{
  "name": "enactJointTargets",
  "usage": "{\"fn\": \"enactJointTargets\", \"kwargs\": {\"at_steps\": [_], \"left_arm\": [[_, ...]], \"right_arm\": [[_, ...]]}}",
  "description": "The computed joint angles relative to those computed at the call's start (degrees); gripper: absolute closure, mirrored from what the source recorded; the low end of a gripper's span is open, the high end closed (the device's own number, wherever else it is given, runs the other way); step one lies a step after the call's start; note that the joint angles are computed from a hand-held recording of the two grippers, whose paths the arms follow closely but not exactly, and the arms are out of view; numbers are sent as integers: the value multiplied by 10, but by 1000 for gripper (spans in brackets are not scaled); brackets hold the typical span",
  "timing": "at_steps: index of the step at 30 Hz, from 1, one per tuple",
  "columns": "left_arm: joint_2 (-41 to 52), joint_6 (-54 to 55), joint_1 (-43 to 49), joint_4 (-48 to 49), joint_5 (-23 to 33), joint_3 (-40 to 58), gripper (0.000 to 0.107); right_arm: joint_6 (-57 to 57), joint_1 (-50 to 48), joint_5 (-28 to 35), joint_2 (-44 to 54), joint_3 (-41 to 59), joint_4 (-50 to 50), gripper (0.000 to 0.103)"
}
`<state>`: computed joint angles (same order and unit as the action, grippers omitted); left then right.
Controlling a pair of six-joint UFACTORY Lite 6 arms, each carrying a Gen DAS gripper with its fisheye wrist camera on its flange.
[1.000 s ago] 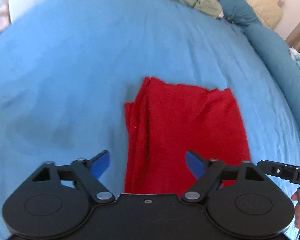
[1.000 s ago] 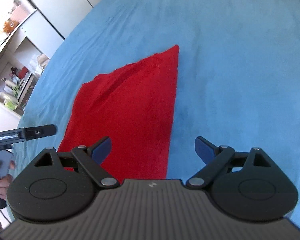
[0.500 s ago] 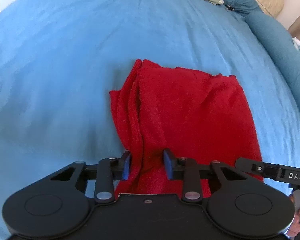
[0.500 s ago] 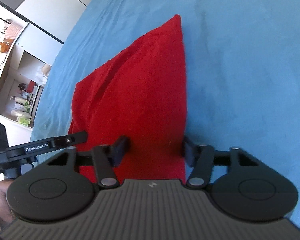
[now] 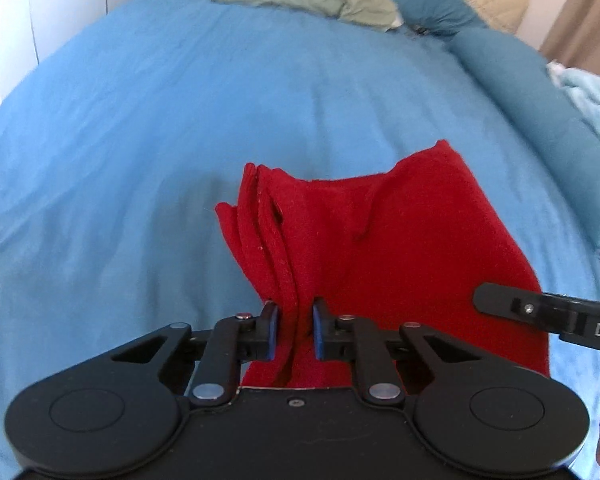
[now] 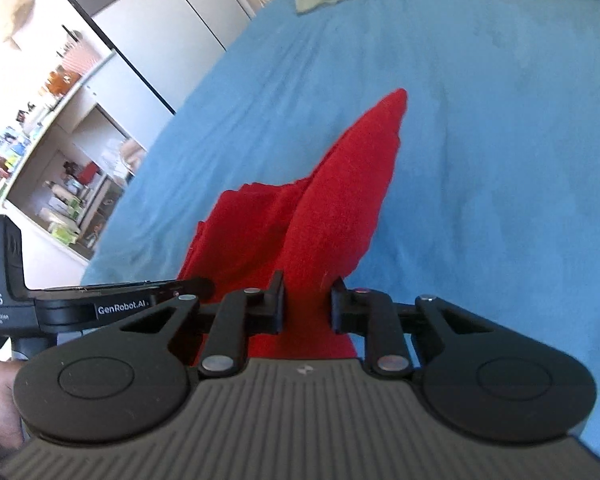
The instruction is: Fold small clothes
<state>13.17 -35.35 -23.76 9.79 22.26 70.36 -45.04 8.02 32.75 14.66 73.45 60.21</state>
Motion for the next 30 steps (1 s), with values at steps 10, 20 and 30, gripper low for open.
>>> {"fn": "enactJointTargets", "kwargs": {"at_steps": [10, 20, 30], "left_arm": [[-97, -454, -256, 253, 62, -87, 90], [30, -617, -337, 366, 105, -21, 106], [10, -626, -396, 370, 185, -70, 42]], "right_arm": [[-49, -230, 181, -272, -216, -99, 67], [-261, -384, 157, -260, -362, -50, 58], [-249, -393, 135, -364, -387, -123, 3]]}}
